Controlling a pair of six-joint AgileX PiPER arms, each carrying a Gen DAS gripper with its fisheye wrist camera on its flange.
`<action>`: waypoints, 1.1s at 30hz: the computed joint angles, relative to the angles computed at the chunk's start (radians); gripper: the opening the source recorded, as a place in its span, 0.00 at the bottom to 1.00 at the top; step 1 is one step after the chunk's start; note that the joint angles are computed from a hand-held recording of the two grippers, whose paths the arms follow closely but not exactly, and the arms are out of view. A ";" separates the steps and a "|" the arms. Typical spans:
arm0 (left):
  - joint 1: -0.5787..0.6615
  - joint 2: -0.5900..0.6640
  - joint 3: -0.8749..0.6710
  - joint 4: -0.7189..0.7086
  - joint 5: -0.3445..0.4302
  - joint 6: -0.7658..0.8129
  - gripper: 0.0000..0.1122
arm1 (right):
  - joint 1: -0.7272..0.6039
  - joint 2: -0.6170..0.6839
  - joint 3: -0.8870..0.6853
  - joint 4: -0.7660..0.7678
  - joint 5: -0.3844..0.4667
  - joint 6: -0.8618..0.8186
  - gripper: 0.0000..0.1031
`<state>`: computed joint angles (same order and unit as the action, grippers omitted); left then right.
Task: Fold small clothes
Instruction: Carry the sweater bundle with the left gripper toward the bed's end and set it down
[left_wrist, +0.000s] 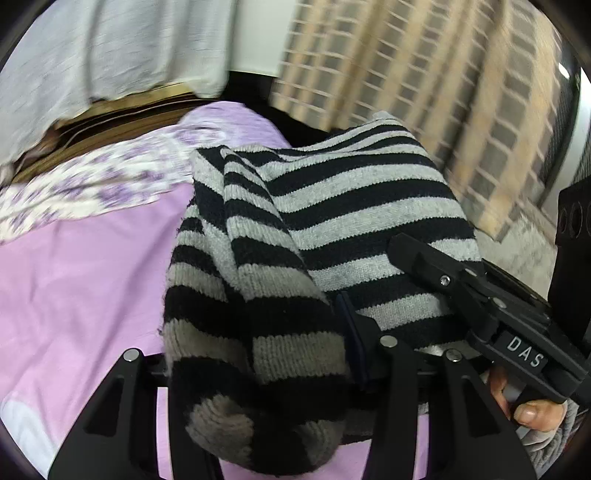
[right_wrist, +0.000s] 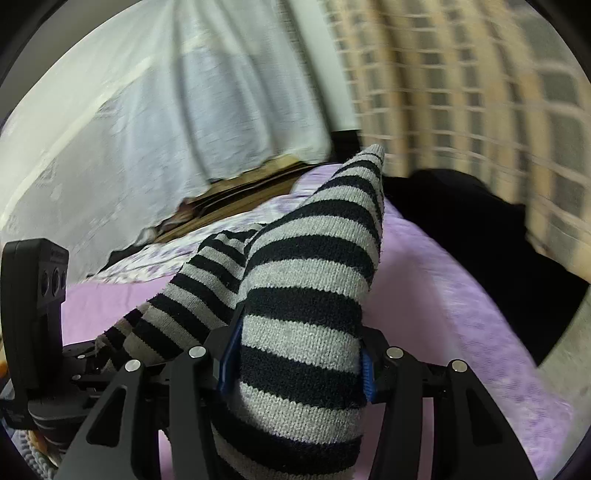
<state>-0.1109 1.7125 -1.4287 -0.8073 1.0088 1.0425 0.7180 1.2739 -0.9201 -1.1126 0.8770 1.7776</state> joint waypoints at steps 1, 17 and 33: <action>-0.040 -0.004 0.011 0.010 -0.027 -0.015 0.41 | -0.016 -0.027 0.031 0.000 -0.004 0.011 0.50; -0.278 0.090 0.113 0.052 -0.313 -0.043 0.63 | -0.440 -0.183 0.438 -0.059 -0.446 0.210 0.55; -0.065 0.044 0.158 -0.100 -0.162 0.093 0.87 | 0.091 -0.189 0.298 0.092 0.218 0.200 0.72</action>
